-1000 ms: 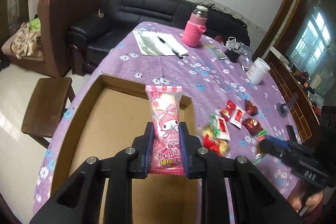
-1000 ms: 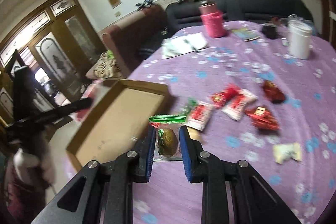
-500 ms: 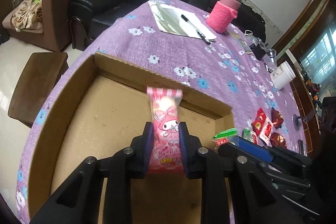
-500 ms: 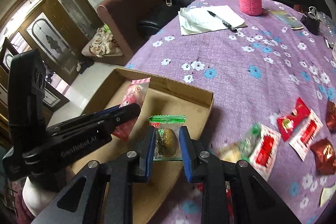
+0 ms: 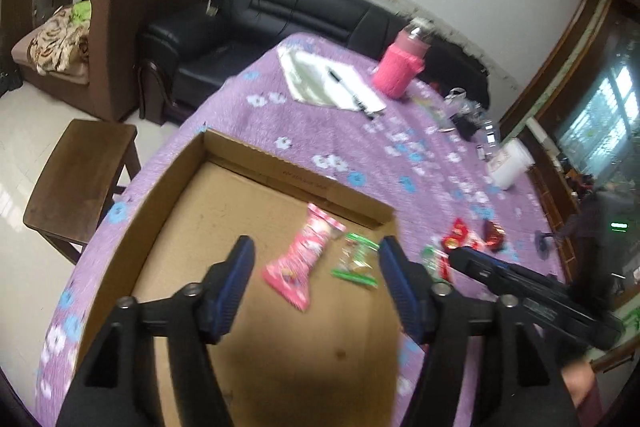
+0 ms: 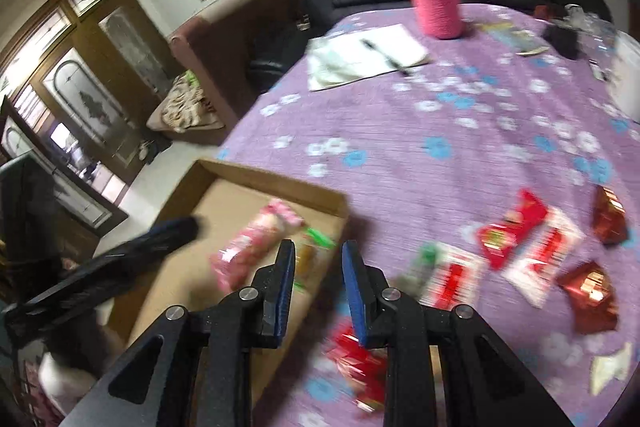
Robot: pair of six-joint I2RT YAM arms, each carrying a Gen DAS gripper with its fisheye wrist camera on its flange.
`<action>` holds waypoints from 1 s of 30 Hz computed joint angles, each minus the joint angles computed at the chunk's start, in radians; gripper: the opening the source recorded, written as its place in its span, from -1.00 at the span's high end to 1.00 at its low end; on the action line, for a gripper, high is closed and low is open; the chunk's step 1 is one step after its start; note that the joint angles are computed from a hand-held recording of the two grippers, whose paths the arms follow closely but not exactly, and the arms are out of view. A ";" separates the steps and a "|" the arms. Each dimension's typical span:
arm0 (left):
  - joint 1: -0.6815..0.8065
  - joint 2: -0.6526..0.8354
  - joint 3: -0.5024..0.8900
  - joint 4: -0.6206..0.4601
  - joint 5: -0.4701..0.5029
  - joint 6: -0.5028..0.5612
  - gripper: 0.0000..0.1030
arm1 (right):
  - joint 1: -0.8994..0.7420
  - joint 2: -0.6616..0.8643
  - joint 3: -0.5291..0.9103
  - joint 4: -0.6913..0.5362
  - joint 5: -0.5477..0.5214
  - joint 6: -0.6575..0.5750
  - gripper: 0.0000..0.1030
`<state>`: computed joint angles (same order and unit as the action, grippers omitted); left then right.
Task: Organize snacks
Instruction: 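Carry the pink packet into the cardboard tray and release while right drops the mooncake there, then grasp the gold bar packet with the right gripper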
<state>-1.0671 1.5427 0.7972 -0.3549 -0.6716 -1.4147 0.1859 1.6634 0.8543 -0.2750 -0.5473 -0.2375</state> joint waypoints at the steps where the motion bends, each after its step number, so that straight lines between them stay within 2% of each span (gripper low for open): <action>1: -0.046 -0.010 0.013 -0.040 -0.029 -0.039 -0.35 | -0.023 -0.003 -0.008 -0.006 0.015 -0.028 0.48; 4: -0.159 -0.003 0.060 -0.130 -0.101 -0.146 -0.37 | -0.041 0.013 -0.023 0.007 0.076 -0.084 0.48; 8: -0.267 0.060 0.135 -0.193 -0.166 -0.268 -0.37 | -0.009 0.068 0.010 0.065 0.117 -0.015 0.48; 10: -0.301 0.094 0.174 -0.220 -0.189 -0.307 -0.37 | 0.036 0.127 0.057 0.085 0.173 0.019 0.41; 12: -0.329 0.125 0.208 -0.243 -0.211 -0.340 -0.37 | 0.068 0.176 0.086 0.093 0.223 0.039 0.23; 13: -0.343 0.143 0.228 -0.260 -0.219 -0.359 -0.37 | 0.084 0.198 0.094 0.091 0.259 0.041 0.23; 17: -0.372 0.187 0.278 -0.310 -0.228 -0.395 -0.39 | 0.106 0.142 -0.026 0.155 0.339 -0.059 0.24; 18: -0.374 0.197 0.284 -0.310 -0.225 -0.393 -0.39 | 0.094 0.105 -0.067 0.158 0.336 -0.094 0.24; 22: -0.388 0.226 0.293 -0.253 -0.216 -0.369 -0.39 | -0.033 -0.002 -0.156 0.039 0.278 -0.255 0.32; 26: -0.404 0.266 0.329 -0.265 -0.224 -0.391 -0.39 | -0.196 -0.071 -0.199 -0.031 0.258 -0.381 0.32; 27: -0.412 0.276 0.337 -0.267 -0.227 -0.404 -0.39 | -0.240 -0.081 -0.196 -0.053 0.235 -0.414 0.32; 30: -0.422 0.306 0.374 -0.297 -0.224 -0.423 -0.39 | -0.379 -0.113 -0.153 -0.168 0.076 -0.493 0.26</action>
